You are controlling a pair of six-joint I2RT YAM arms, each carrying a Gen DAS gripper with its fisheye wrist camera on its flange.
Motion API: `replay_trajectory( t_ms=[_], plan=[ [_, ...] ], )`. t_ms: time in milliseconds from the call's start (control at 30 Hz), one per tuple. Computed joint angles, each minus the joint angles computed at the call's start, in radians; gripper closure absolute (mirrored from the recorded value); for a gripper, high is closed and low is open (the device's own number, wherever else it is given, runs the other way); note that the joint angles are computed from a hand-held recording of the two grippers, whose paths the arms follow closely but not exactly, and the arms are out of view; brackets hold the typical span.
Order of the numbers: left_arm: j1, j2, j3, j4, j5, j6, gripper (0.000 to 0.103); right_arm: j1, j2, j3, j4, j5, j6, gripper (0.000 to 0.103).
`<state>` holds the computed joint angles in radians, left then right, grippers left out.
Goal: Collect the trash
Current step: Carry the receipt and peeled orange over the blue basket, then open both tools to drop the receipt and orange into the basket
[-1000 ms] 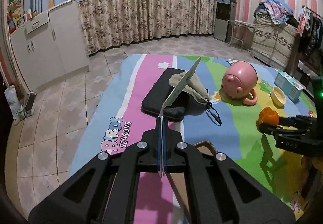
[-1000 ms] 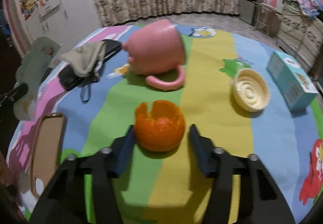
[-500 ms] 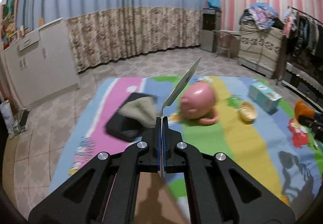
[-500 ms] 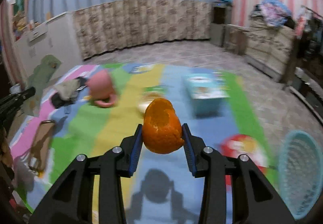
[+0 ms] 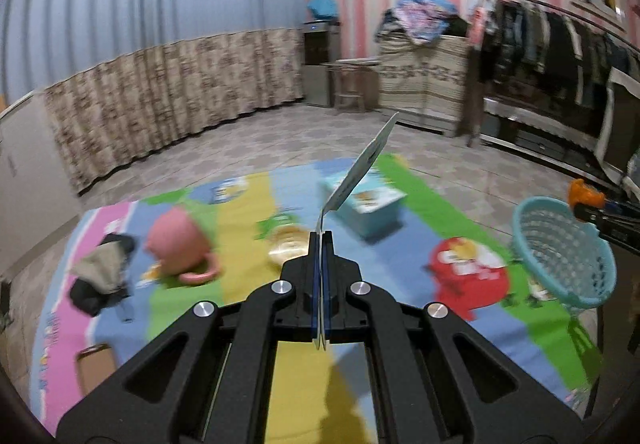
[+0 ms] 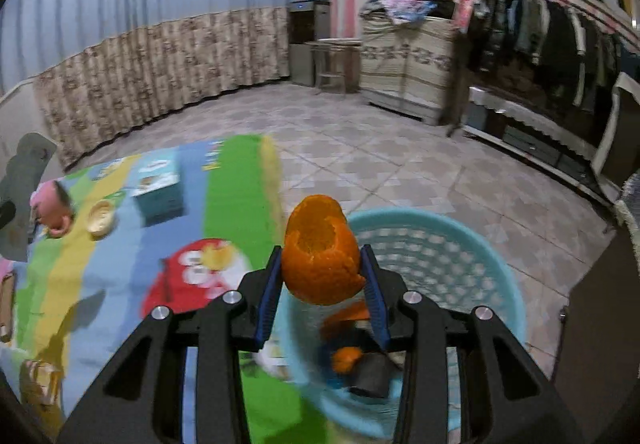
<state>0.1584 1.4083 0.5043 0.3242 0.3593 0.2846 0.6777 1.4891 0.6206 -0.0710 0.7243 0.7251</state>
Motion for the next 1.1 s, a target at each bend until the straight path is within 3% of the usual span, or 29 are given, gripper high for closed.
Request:
replay_trajectory(
  t_ms=[233, 467, 700, 1100],
  plan=[
    [-0.338, 0.049, -0.006, 0.068, -0.163, -0.139, 0.103, -0.135, -0.12, -0.142, 0.046, -0.033, -0.054, 0.064],
    [-0.603, 0.197, 0.065, 0.133, -0.296, -0.224, 0.103, -0.254, -0.204, -0.227, 0.095, -0.083, -0.093, 0.064],
    [-0.763, 0.328, 0.157, 0.147, -0.355, -0.266, 0.103, -0.344, -0.23, -0.266, 0.14, -0.145, -0.104, 0.064],
    [-0.867, 0.482, 0.296, 0.138, -0.386, -0.29, 0.103, -0.449, -0.204, -0.3, 0.228, -0.243, -0.126, 0.065]
  ],
)
